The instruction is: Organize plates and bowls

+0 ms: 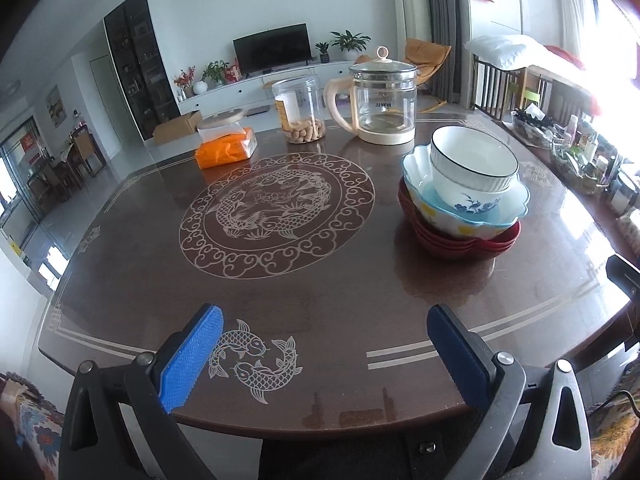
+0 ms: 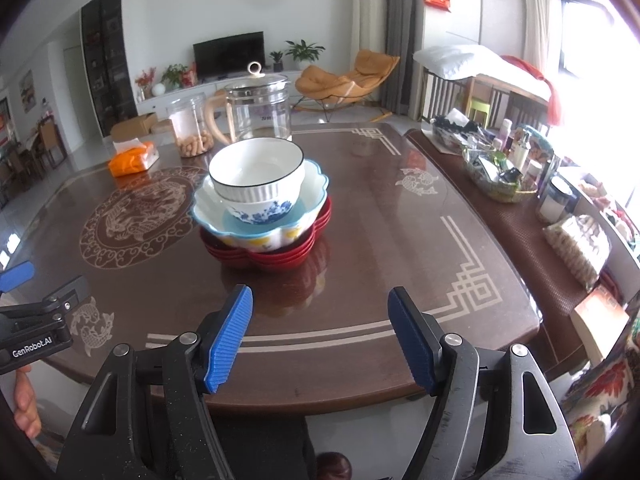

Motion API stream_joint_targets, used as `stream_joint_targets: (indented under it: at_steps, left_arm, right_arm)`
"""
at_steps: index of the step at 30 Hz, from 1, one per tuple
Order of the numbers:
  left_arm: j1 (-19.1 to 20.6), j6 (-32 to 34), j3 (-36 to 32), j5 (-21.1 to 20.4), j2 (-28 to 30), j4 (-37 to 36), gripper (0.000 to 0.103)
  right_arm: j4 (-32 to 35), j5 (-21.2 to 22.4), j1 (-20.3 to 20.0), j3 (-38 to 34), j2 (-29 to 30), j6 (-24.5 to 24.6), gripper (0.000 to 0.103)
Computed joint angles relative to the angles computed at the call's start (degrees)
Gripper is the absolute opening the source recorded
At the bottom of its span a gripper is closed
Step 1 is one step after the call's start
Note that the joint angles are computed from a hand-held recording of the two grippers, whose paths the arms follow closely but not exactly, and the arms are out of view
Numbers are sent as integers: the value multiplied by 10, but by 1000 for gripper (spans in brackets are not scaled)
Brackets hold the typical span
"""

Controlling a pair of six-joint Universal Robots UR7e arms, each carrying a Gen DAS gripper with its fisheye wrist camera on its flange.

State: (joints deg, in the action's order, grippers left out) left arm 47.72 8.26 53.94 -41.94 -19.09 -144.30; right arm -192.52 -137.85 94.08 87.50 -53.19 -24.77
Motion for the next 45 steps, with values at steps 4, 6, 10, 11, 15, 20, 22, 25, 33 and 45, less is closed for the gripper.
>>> stream_joint_targets:
  at_steps: [4,6,10,11,15,20,22,25,33,45]
  left_arm:
    - [0,7,29,-67,-29,2,101]
    - [-1,4,33,-79,-38,21,101]
    - [-9,9,37,-64,-47,48,101]
    - [-14,11,45,-45,-49,30,101]
    - [-25,39,47,-24,-46,-29,101]
    - [-25,-12,25,-53,-45,19,102]
    - [-22,-41,16,-55,-41,43,102]
    - [-19,-61,15,-35,-38,53,101]
    - [-17,-64,22,-33,-45,36,101]
    - [-11,-84,-2,-56,-33,89,101]
  right_arm:
    - [-28,-35,11,-13,10,-30,74]
    - [-39,-57,16,-27,19,-56,74]
    - [-66,-57,25,-23,14,-85,74]
    - [-63,-50,27,-17,8,-80,74]
    - [-39,-25,30,-4,-6,-47,74]
    - [-65,-72,48,-39,30,-96,74]
    - [-65,-83,53,-43,35,-98,74]
    - [-25,-74,52,-28,21,-57,75]
    - [33,-56,43,-7,2,13,76]
    - [35,-103,46,-30,19,-1,76]
